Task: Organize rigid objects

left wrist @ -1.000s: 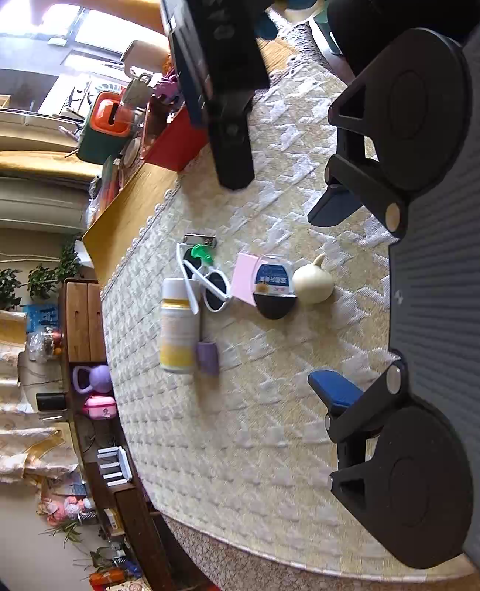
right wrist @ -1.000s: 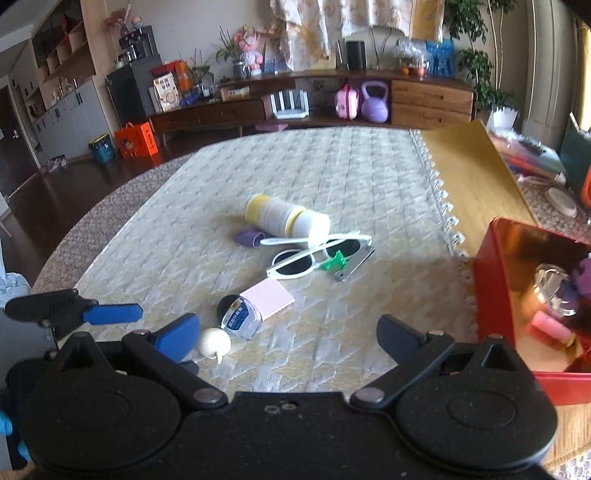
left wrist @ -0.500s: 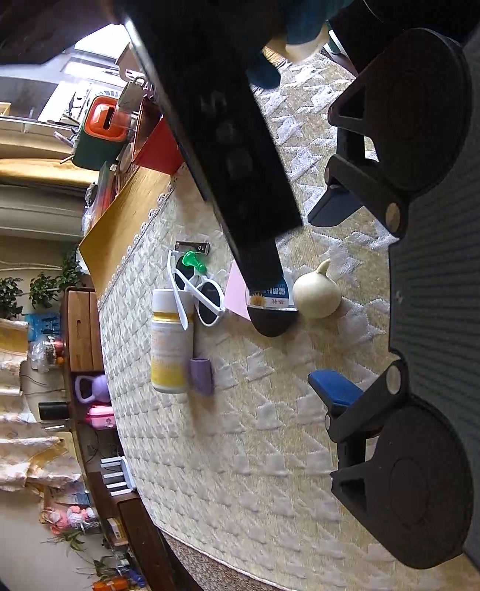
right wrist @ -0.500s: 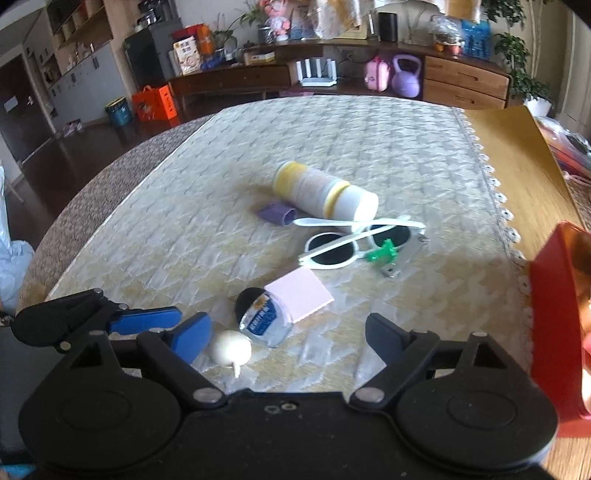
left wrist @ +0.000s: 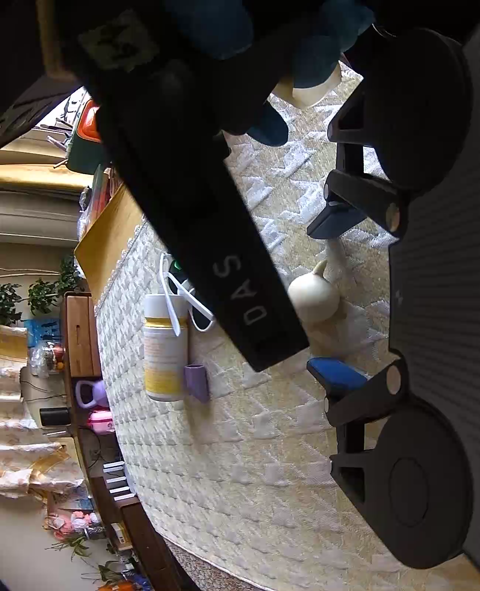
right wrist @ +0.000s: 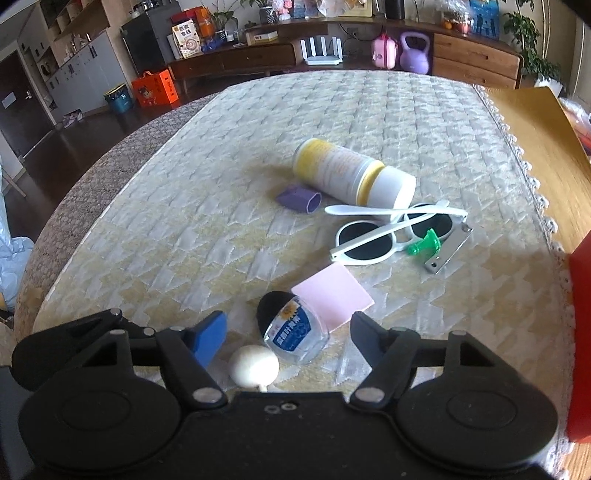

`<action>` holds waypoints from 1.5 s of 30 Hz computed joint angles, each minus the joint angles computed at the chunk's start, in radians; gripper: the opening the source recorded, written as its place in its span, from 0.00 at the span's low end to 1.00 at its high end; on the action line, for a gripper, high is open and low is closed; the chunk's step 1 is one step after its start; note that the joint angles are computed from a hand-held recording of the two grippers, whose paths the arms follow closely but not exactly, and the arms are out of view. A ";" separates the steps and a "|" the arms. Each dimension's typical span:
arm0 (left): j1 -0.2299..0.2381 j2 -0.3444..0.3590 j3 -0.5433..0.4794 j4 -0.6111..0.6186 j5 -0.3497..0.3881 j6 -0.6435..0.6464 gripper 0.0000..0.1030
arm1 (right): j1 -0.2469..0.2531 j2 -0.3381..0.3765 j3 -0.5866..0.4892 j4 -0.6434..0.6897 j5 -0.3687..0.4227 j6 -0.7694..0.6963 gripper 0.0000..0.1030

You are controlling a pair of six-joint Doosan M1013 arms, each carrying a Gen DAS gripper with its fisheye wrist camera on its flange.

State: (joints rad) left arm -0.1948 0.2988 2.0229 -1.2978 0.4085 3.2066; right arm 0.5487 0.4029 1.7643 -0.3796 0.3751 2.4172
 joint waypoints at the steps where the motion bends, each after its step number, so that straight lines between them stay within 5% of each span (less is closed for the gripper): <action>1: 0.002 0.001 0.000 -0.002 0.003 0.001 0.67 | -0.002 0.002 -0.002 0.014 0.001 -0.008 0.69; 5: 0.002 0.000 0.005 -0.025 0.001 0.027 0.64 | 0.004 0.012 -0.010 -0.003 0.016 0.009 0.66; 14: -0.003 -0.004 0.013 -0.065 -0.015 0.073 0.52 | 0.007 0.016 -0.012 -0.029 0.030 0.051 0.41; 22: -0.004 -0.005 0.015 -0.097 -0.020 0.125 0.35 | 0.006 0.000 0.010 -0.064 -0.014 0.105 0.25; 28: -0.010 -0.005 0.013 -0.090 -0.034 0.104 0.34 | 0.005 -0.023 0.042 -0.094 -0.075 0.139 0.16; 45: -0.020 -0.026 0.003 0.035 -0.048 -0.056 0.35 | 0.014 -0.110 0.123 -0.553 -0.100 0.598 0.14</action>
State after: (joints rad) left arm -0.2149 0.2726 2.0258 -1.2625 0.3607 3.1504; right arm 0.5631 0.2925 1.8877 -0.9326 0.2755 3.0150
